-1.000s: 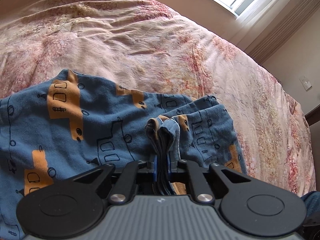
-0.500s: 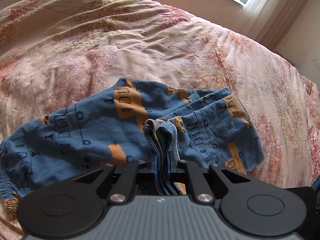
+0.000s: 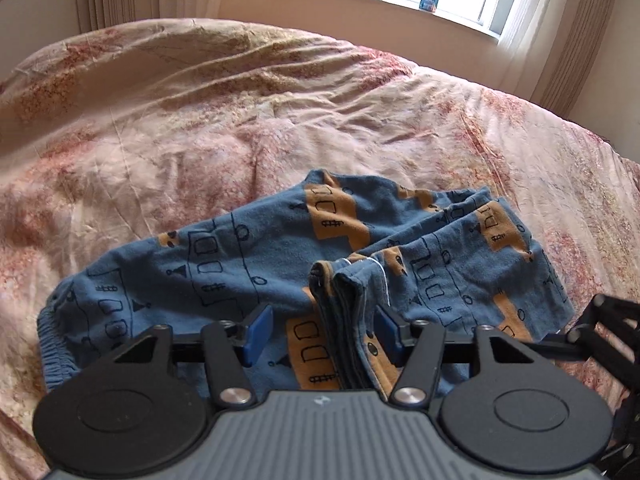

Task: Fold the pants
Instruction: 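Open both grippers and release the folded pants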

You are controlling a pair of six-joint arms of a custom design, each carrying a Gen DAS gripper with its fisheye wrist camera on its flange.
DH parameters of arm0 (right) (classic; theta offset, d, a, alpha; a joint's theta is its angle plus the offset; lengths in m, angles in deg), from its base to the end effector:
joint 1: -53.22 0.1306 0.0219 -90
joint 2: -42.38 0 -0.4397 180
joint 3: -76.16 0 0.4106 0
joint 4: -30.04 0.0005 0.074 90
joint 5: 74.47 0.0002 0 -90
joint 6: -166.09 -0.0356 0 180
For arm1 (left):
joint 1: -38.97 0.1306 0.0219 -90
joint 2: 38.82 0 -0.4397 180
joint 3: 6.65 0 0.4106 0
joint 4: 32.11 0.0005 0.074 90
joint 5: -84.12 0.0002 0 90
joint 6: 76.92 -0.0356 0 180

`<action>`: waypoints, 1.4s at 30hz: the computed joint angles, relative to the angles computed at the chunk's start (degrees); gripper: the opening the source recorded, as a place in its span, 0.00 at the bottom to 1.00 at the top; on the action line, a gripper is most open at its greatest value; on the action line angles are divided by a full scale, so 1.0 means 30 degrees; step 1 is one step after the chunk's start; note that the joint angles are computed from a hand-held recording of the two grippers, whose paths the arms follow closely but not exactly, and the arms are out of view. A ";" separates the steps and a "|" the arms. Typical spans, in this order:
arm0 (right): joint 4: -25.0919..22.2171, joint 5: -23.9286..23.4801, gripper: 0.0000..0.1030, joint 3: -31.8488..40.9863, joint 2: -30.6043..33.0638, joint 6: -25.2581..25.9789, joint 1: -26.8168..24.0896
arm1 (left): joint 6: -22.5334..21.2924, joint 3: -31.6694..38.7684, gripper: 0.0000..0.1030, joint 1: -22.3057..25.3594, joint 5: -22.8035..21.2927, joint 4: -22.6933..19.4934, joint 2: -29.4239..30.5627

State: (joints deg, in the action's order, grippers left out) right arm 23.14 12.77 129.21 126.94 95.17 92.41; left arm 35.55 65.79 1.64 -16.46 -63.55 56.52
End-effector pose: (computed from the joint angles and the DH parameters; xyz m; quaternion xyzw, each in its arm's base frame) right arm 0.3217 0.2638 0.2855 -0.4474 0.7811 0.0973 0.4246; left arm 0.4048 -0.3011 0.3199 0.0946 0.9436 -0.0759 0.3081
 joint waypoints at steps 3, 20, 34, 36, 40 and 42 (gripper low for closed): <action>0.0138 0.1551 0.76 -0.0401 -0.0782 0.0416 -0.1253 | -0.0109 0.0055 0.75 -0.0398 -0.0730 0.0305 -0.0080; 0.5725 0.5458 0.77 0.2311 0.5149 0.0387 -0.6995 | 0.3102 0.0655 0.91 -0.0926 -0.5337 -0.0953 0.1971; 0.3670 0.6146 0.84 -0.0199 0.2033 0.1718 -0.6209 | 0.4436 -0.0344 0.96 -0.1950 -0.5096 -0.2993 0.0309; 0.3749 0.4942 0.87 -0.0521 0.0947 0.1302 -0.6067 | 0.4414 -0.0338 0.95 -0.2030 -0.5801 -0.3958 -0.0288; 0.3996 0.3057 0.96 -0.0796 0.0448 0.2008 -0.4287 | 0.4574 -0.1096 0.95 -0.2165 -0.6461 -0.5476 -0.1755; 0.3890 0.3052 0.97 -0.0425 0.1377 0.2017 -0.3370 | 0.5986 -0.1575 0.95 -0.2026 -0.6613 -0.6865 -0.2458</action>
State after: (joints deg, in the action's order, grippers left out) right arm 34.81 21.93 127.93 131.07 101.22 82.30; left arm 53.50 61.06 -4.43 -36.30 -84.15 49.15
